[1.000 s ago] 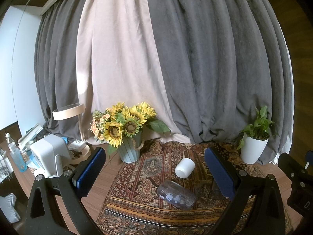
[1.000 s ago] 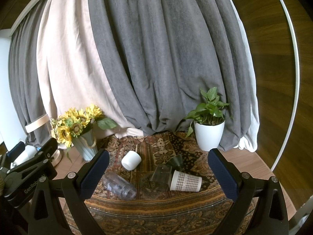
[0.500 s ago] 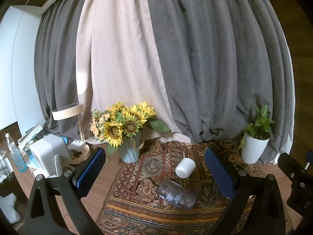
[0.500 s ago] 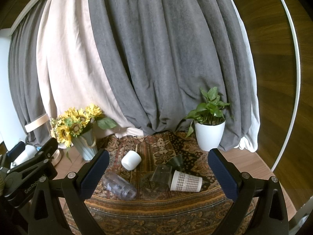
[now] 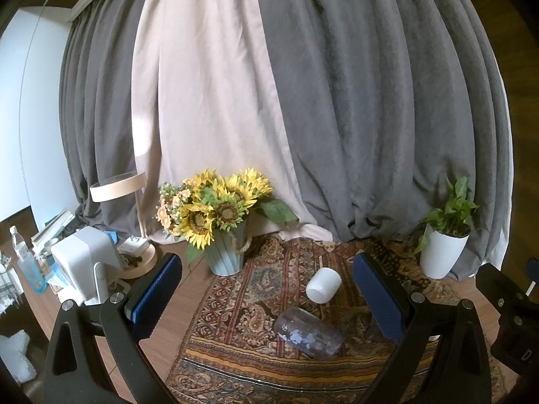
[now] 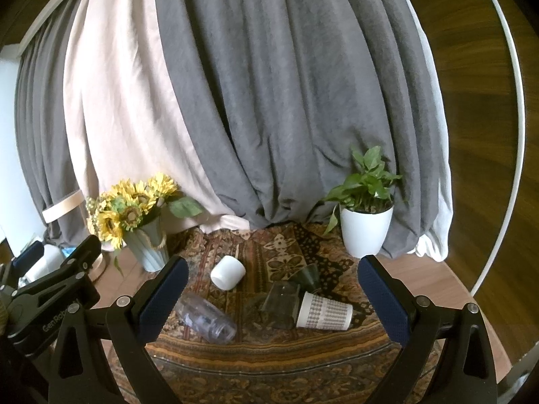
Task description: Flip cup upside down
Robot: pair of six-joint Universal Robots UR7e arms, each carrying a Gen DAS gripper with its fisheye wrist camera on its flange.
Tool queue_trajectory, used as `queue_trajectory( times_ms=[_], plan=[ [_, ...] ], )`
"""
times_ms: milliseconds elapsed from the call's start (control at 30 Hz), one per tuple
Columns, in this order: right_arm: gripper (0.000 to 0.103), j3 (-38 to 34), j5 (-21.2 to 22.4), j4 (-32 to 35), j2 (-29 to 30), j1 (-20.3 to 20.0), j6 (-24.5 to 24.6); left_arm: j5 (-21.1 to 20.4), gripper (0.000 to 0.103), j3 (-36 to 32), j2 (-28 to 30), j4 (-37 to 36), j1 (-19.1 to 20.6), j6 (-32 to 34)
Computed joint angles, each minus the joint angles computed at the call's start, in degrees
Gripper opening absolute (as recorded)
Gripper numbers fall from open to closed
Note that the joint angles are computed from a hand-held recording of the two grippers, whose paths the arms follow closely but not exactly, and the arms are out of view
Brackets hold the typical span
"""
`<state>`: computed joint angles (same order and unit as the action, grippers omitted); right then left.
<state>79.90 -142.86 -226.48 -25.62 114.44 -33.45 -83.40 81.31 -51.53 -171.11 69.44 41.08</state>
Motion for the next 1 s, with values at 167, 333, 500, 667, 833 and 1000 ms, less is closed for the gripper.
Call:
queue_trajectory(
  times_ms=[167, 333, 500, 667, 833, 1000],
  plan=[
    [0.101, -0.9, 1.0, 4.1, 0.4, -0.6, 1.6, 1.5, 0.103, -1.0, 1.0, -0.3, 0.3, 0.1],
    [0.101, -1.6, 2.8, 12.4, 0.3, -1.8, 5.5, 5.7, 0.103, -2.6, 2.8, -0.1, 0.5, 0.5],
    [0.101, -3.1, 5.2, 21.0, 0.7, -3.3, 8.7, 9.9, 0.103, -5.0, 4.9, 1.2, 0.9, -0.7],
    [0.101, -6.1, 8.7, 32.7, 1.1, -4.9, 11.0, 14.6, 0.103, -7.6, 7.2, 2.4, 1.1, -2.9],
    [0.101, -10.5, 11.6, 47.0, 1.5, -6.5, 14.2, 19.6, 0.103, -9.7, 9.2, 3.2, 1.2, -4.5],
    [0.101, -17.6, 12.7, 63.5, 3.3, -7.8, 17.3, 24.9, 0.103, -12.5, 11.7, 5.1, 1.0, -6.6]
  ],
)
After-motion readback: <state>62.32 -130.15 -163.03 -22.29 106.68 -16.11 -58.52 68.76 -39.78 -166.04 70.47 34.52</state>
